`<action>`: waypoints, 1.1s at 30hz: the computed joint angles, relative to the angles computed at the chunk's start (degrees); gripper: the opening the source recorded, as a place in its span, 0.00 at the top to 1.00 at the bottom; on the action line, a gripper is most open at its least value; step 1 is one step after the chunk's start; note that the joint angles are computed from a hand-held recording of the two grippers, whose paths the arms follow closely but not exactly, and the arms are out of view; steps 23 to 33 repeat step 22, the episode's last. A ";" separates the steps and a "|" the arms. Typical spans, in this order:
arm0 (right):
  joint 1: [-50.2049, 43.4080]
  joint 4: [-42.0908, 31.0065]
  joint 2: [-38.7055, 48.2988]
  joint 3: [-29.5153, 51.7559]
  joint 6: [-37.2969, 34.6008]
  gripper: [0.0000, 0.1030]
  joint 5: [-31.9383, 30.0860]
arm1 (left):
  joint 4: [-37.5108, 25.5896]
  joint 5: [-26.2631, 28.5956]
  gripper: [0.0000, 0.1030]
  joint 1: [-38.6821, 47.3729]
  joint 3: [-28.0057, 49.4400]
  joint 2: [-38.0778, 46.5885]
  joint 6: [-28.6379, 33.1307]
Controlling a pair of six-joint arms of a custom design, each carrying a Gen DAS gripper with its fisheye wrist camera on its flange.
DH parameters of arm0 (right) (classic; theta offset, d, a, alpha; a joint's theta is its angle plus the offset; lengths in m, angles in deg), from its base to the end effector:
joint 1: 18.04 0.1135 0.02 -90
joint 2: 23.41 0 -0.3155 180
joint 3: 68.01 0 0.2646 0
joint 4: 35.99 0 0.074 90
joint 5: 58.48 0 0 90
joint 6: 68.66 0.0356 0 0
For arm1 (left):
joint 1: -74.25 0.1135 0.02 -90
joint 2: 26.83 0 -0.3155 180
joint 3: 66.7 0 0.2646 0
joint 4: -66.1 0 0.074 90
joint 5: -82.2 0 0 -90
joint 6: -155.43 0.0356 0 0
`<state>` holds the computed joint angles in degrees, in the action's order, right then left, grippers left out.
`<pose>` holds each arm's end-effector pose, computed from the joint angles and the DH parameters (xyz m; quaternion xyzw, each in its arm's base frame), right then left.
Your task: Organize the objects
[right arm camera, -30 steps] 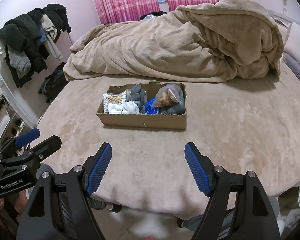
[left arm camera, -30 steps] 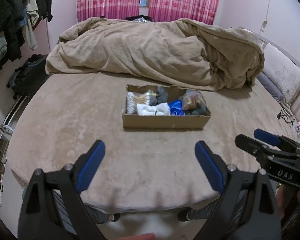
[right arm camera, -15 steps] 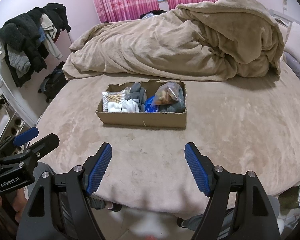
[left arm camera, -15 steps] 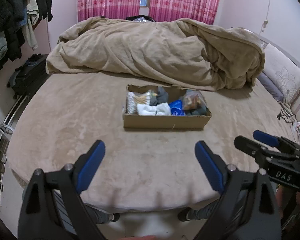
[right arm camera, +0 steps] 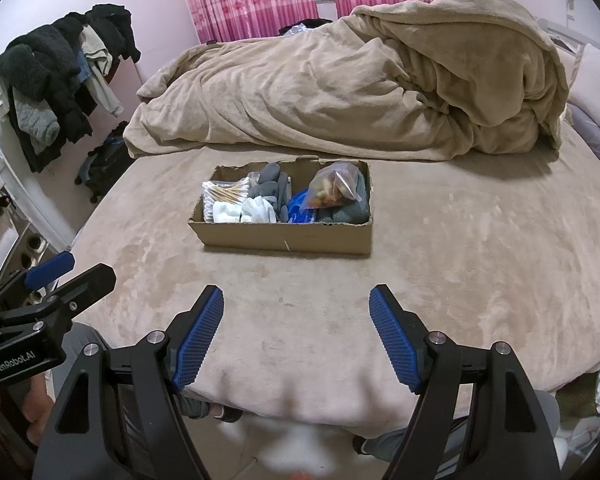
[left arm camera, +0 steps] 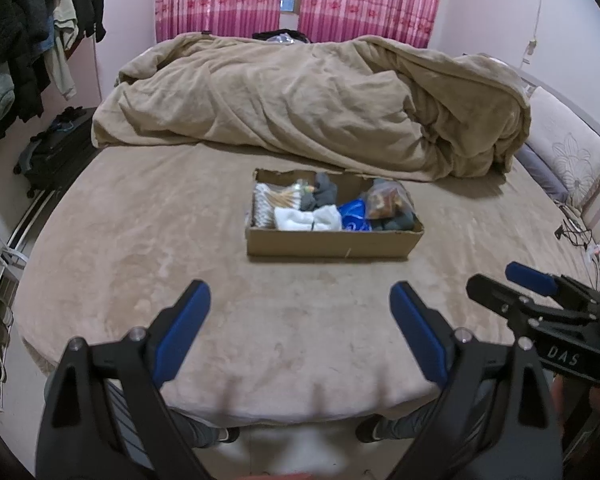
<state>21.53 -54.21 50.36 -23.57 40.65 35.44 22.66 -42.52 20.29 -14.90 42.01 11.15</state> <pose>0.1838 0.1487 0.2060 -0.1517 0.9193 0.1501 0.3308 0.1399 -0.1579 0.2403 -0.0786 0.9227 -0.0279 0.3763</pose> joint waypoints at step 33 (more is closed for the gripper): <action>-0.33 1.62 2.13 -0.30 0.16 0.24 -0.92 | 4.65 2.59 0.10 2.04 -1.31 2.12 3.66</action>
